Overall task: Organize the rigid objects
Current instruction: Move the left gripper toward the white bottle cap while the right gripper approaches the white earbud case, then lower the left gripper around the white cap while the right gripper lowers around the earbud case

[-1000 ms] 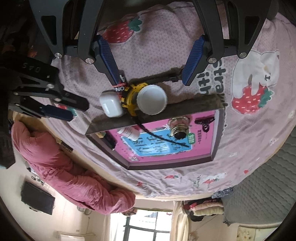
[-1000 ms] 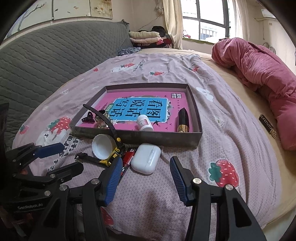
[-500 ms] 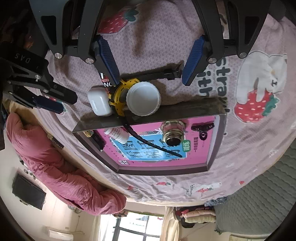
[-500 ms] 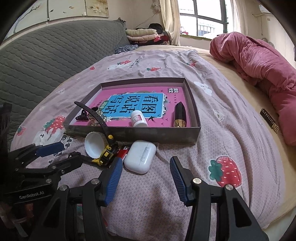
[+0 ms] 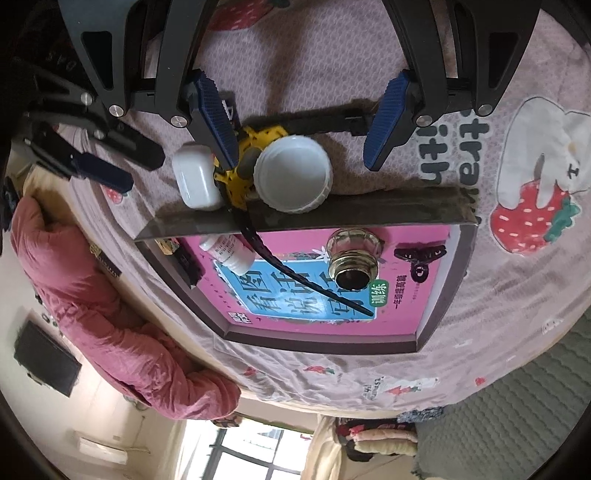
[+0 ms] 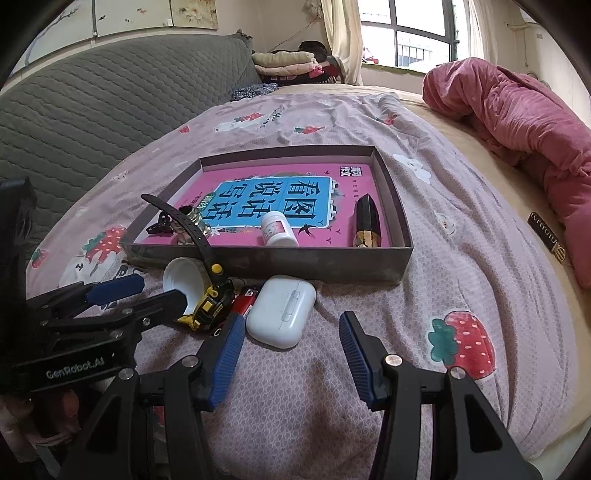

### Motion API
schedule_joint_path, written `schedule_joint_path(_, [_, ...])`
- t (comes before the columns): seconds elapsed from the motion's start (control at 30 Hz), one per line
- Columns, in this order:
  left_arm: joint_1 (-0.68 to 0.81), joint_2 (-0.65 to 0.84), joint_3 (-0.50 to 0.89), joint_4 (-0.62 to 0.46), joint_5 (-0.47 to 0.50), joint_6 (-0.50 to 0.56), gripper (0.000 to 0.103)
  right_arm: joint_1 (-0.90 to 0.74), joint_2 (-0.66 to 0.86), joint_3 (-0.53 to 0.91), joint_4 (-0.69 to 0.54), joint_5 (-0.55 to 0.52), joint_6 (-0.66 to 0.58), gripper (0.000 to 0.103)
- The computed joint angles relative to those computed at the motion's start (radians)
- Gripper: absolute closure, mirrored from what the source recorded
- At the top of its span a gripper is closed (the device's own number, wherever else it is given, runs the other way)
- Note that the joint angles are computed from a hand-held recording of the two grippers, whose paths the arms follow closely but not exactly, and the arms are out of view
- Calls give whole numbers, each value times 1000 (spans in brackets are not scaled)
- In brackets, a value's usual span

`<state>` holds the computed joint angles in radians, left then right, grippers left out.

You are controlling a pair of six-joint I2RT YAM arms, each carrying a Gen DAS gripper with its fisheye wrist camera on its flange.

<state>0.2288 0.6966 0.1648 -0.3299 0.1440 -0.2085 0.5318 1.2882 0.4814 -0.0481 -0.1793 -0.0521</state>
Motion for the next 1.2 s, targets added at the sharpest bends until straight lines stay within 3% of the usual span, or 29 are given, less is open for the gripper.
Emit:
schedule_joint_path(0.37, [12,150,0,148,-2,-10,32,0,45,5,33,-2,-10,50])
schedule_joint_path(0.6, [-1,199,4,187,-9,-25,32,13,95,13,56,0,-14,50])
schedule_joint_path(1.2, [-52,343,15,305,-100,-74,32,130,214,0,160,149,7,50])
